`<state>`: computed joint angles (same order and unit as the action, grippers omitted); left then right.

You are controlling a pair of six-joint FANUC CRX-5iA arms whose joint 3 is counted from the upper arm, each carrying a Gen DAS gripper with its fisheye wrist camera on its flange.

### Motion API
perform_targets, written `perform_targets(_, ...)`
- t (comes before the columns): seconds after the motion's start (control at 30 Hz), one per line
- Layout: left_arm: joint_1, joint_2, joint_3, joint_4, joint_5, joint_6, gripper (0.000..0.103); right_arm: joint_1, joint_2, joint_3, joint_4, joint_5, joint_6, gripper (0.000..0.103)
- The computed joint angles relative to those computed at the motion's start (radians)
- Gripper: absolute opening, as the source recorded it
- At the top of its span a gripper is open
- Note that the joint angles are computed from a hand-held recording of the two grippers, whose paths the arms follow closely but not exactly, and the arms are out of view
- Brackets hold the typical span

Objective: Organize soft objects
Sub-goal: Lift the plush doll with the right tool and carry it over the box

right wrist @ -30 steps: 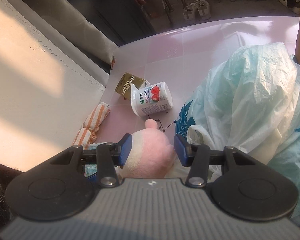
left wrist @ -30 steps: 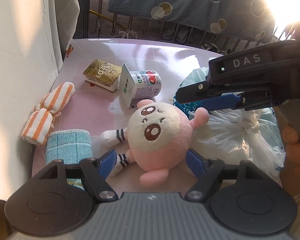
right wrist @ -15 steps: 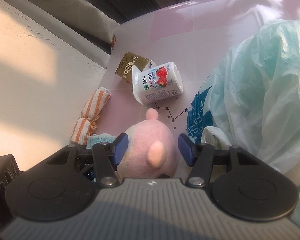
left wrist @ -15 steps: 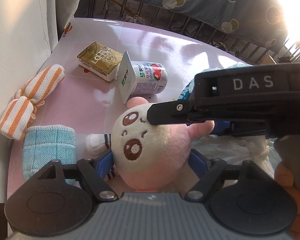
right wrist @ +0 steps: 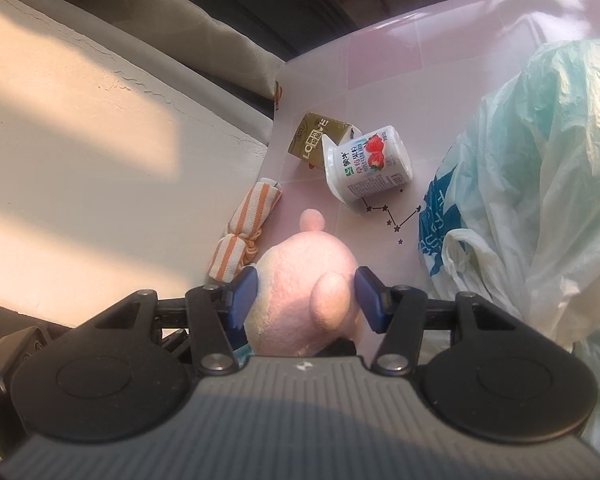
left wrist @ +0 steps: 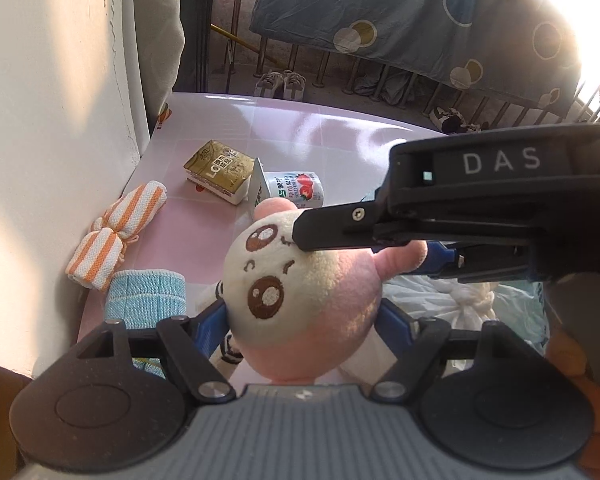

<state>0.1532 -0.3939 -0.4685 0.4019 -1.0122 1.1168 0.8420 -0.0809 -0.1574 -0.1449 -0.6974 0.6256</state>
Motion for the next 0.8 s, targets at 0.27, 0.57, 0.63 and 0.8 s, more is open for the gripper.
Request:
perform_targets(0.27, -0.087, -0.077, 0.071, -0.048, -0.035, 0.089, 0.079, 0.052, -0.181, -0.099, 0.129, 0.028, -0.110, 0.053)
perform_targets(0.57, -0.364, -0.014, 0.223, -0.127, -0.028, 0.251, 0.079, 0.056, -0.441, -0.218, 0.300, -0.064, -0.241, 0.052)
perform_targets(0.63, -0.440, 0.022, 0.258, -0.141, -0.016, 0.281, 0.079, 0.041, -0.509, -0.242, 0.326, -0.109, -0.263, 0.052)
perform_targets(0.8, -0.636, 0.152, 0.377, -0.186, 0.005, 0.352, 0.079, -0.034, -0.671, -0.283, 0.348, -0.242, -0.271, 0.052)
